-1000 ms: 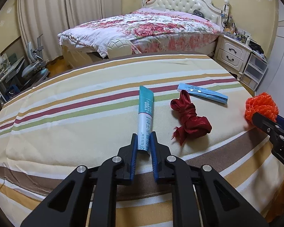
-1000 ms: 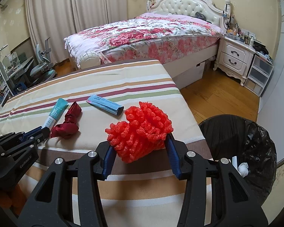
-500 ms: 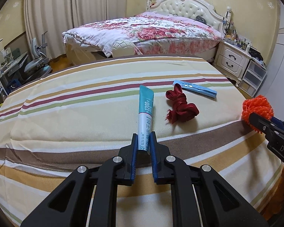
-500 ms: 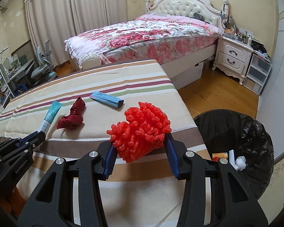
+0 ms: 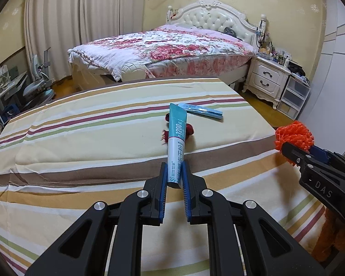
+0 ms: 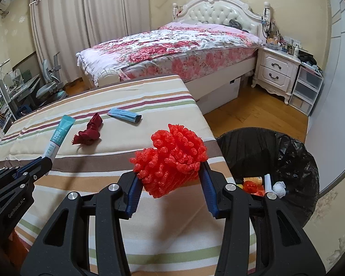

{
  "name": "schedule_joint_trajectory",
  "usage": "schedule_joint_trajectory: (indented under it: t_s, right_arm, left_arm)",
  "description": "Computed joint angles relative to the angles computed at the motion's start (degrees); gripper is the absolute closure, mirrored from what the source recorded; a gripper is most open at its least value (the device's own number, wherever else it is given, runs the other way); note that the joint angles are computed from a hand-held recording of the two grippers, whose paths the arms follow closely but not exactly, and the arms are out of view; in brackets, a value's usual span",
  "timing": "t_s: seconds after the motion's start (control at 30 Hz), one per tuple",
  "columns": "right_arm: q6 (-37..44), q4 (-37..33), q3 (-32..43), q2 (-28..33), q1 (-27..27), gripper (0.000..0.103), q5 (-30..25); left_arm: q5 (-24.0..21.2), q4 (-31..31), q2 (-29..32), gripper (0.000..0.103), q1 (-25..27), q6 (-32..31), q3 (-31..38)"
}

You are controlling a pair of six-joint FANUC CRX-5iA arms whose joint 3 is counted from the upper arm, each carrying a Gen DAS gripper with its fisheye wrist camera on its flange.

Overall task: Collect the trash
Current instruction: 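Carry the toothpaste tube and red net in both tools over the black bin, then open both tools to drop the toothpaste tube and red net into the bin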

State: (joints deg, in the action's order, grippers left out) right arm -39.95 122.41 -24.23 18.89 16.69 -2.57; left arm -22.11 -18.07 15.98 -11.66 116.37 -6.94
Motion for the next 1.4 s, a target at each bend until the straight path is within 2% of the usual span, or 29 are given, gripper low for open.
schedule_joint_trajectory:
  t_s: [0.13, 0.27, 0.6, 0.8, 1.4]
  right_arm:
    - [-0.8, 0.6, -1.9, -1.6, -1.3, 0.058, -0.8]
    - [0.7, -2.0, -3.9, -2.9, -2.3, 0.058, -2.3]
    - [2.3, -5.4, -5.8, -3.8, -5.8, 0.058, -5.2]
    - [2.4, -6.6, -5.5, -2.9, -7.8, 0.058, -5.8]
    - [-1.9, -4.2, -3.3, 0.0, -12.7, 0.058, -5.0]
  left_arm:
    - [0.6, 0.7, 0.2, 0.089, -1.3, -1.0, 0.4]
    - [0.7, 1.6, 1.3, 0.089, -2.8, -2.4, 1.6]
    - [0.2, 3.2, 6.4, 0.089, -7.0, -5.7, 7.9]
    - [-1.5, 4.0, 10.4, 0.089, -8.9, -7.6, 12.8]
    - [-8.1, 3.2, 19.5, 0.089, -13.2, -9.5, 25.7]
